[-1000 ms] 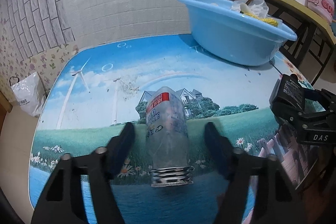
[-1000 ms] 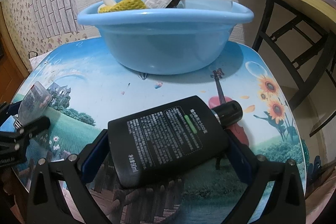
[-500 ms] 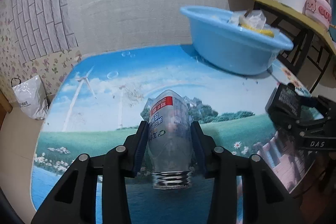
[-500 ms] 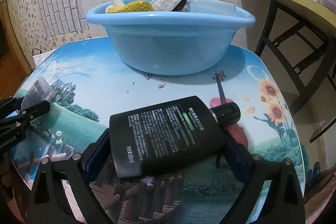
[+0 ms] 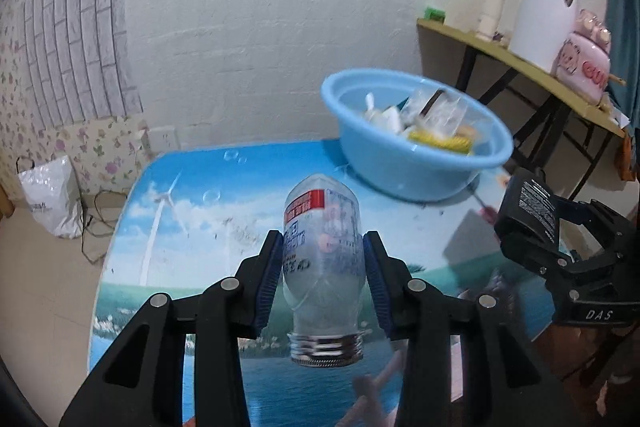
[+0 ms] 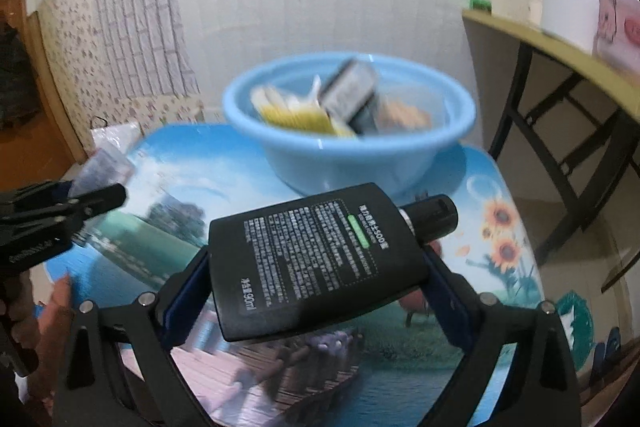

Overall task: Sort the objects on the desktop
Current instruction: 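Carry both bottles over the blue basin and release them inside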

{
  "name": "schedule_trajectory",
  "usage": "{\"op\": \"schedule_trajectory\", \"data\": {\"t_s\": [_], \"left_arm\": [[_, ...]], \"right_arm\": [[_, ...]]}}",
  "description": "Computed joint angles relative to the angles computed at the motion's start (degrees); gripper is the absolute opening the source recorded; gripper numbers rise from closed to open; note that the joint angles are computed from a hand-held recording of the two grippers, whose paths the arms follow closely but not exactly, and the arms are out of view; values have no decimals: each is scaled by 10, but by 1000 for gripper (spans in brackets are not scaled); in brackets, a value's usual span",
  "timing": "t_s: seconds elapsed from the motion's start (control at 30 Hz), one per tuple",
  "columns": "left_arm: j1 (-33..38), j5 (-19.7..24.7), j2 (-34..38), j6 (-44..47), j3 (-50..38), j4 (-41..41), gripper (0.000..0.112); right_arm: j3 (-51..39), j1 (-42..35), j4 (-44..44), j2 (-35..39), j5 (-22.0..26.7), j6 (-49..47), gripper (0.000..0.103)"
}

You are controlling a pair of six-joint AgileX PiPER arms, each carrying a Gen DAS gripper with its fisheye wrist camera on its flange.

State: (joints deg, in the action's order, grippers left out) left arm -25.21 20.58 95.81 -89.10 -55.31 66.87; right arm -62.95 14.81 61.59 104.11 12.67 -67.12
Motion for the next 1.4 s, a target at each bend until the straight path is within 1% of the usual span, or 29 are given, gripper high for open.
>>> {"op": "schedule_trajectory", "data": {"t_s": [0.1,0.17,0.27,0.37,0.57,0.63,0.77,0.83,0.97,1.13,1.23,1.4], "left_arm": [[-4,7,-10,41,-19,-27,39],[1,4,-9,90,-40,-65,38],[2,11,2,140,-74,-95,38],[11,5,22,197,-110,-137,38],[22,-1,47,259,-166,-185,38],[24,0,56,282,-189,-200,38],[35,13,97,375,-269,-272,38],[42,20,121,422,-311,-311,38],[53,47,189,518,-422,-391,38],[60,94,274,599,-549,-463,38],[65,123,322,648,-619,-507,38],[71,178,392,690,-727,-546,38]], "right_arm": [[-2,3,8,-20,8,-11,98],[-5,3,6,-28,12,-11,98],[-22,1,-2,-28,21,-4,98],[-39,-4,-11,-21,30,8,98],[-78,-16,-12,0,45,7,98],[-100,-21,-25,11,54,19,98],[-156,-30,-60,43,75,56,98],[-196,-37,-80,68,93,78,98],[-284,-43,-144,121,126,143,98],[-406,-48,-209,196,173,206,98],[-470,-52,-230,238,201,228,98],[-573,-60,-244,300,251,248,98]]}}
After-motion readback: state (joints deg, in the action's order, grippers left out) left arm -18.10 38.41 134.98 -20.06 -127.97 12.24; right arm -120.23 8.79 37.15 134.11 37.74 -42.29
